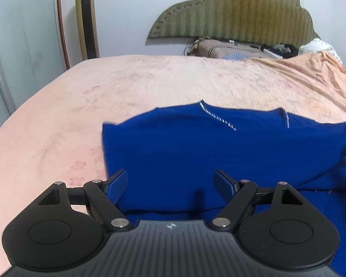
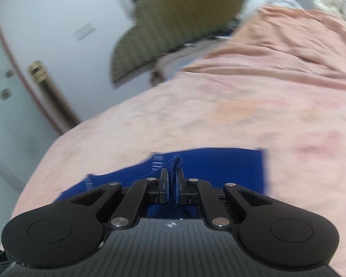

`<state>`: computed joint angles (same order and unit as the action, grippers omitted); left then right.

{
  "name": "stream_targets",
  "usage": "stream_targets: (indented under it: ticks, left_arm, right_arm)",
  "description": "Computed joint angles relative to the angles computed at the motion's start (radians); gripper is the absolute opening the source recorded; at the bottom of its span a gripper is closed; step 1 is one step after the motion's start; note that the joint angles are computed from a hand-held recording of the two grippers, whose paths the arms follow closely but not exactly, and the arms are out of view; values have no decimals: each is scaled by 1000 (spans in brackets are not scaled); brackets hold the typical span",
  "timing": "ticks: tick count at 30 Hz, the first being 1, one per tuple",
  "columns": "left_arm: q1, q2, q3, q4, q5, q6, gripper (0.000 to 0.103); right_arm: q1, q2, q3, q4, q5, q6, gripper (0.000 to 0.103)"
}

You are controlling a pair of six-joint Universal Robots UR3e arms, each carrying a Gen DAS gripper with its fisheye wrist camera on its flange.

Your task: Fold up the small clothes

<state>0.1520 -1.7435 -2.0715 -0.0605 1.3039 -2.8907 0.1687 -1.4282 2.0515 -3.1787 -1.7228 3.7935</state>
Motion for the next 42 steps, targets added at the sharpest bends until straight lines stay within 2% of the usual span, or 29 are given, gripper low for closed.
stream_targets:
  ticks: [3, 7, 9, 11, 12, 13, 14, 16, 18, 19, 20, 22, 23, 24, 25, 27, 29, 31, 34, 36, 38, 42]
  left_arm:
    - [-29, -29, 18, 3, 35, 4, 81]
    - [-47, -53, 36, 3, 70, 7, 81]
    - [-46, -57, 39, 3, 78, 6, 81]
    - [-50, -66, 49, 1, 89, 6, 81]
    - [-55, -75, 61, -7, 99, 5, 81]
    - [-62, -87, 75, -18, 109, 4, 81]
    - [-68, -97, 84, -21, 117, 5, 81]
    - [-89, -119, 92, -7, 147, 8, 81]
    - [-99, -119, 81, 9, 165, 15, 81]
    - [-100, -109, 75, 3, 167, 19, 81]
    - [-97, -92, 68, -12, 163, 22, 81]
    - [-84, -59, 46, -20, 137, 23, 81]
    - [-83, -53, 41, -18, 134, 21, 81]
    - [-87, -55, 39, -12, 140, 15, 81]
    - [-92, -60, 43, -13, 151, 11, 81]
    - [-97, -60, 45, -35, 164, 9, 81]
    - [-77, -25, 7, -38, 142, 15, 81]
    - [-56, 16, -55, -2, 122, 25, 81]
    - [-51, 50, -125, 39, 123, 45, 81]
    - [-52, 59, -162, 65, 117, 54, 82]
    - [-61, 50, -190, 97, 118, 55, 81]
    - [-91, -2, -255, 280, 151, 51, 84]
  right_arm:
    - [-74, -49, 115, -32, 46, 27, 9]
    - [-85, -23, 138, -33, 40, 16, 13]
    - [-68, -13, 125, -7, -25, 18, 23]
    - [-13, -18, 127, -20, -155, 45, 30]
    - [17, -14, 126, -43, -214, 45, 33]
    - [32, -12, 124, -60, -226, 27, 33]
    - [31, -15, 126, -75, -195, -8, 34]
    - [1, -6, 124, -91, -48, -81, 48]
    - [-24, 22, 97, -39, 64, -132, 52]
    - [-12, 46, 62, 20, 42, -134, 52]
    - [16, 67, 32, 65, -23, -124, 52]
    - [102, 98, -38, 169, -219, -86, 54]
    - [140, 99, -54, 191, -285, -77, 57]
    - [168, 95, -46, 163, -309, -95, 60]
    - [180, 92, -36, 124, -293, -122, 63]
    - [195, 100, -6, 57, -246, -140, 83]
    - [208, 130, -10, 80, -253, -122, 83]
    - [235, 139, 10, 100, -314, -81, 80]
    - [275, 107, 80, 42, -376, -7, 86]
    - [281, 96, 122, 5, -368, 12, 94]
    - [276, 100, 147, -11, -339, 15, 96]
    - [338, 138, 140, -27, -396, 1, 103]
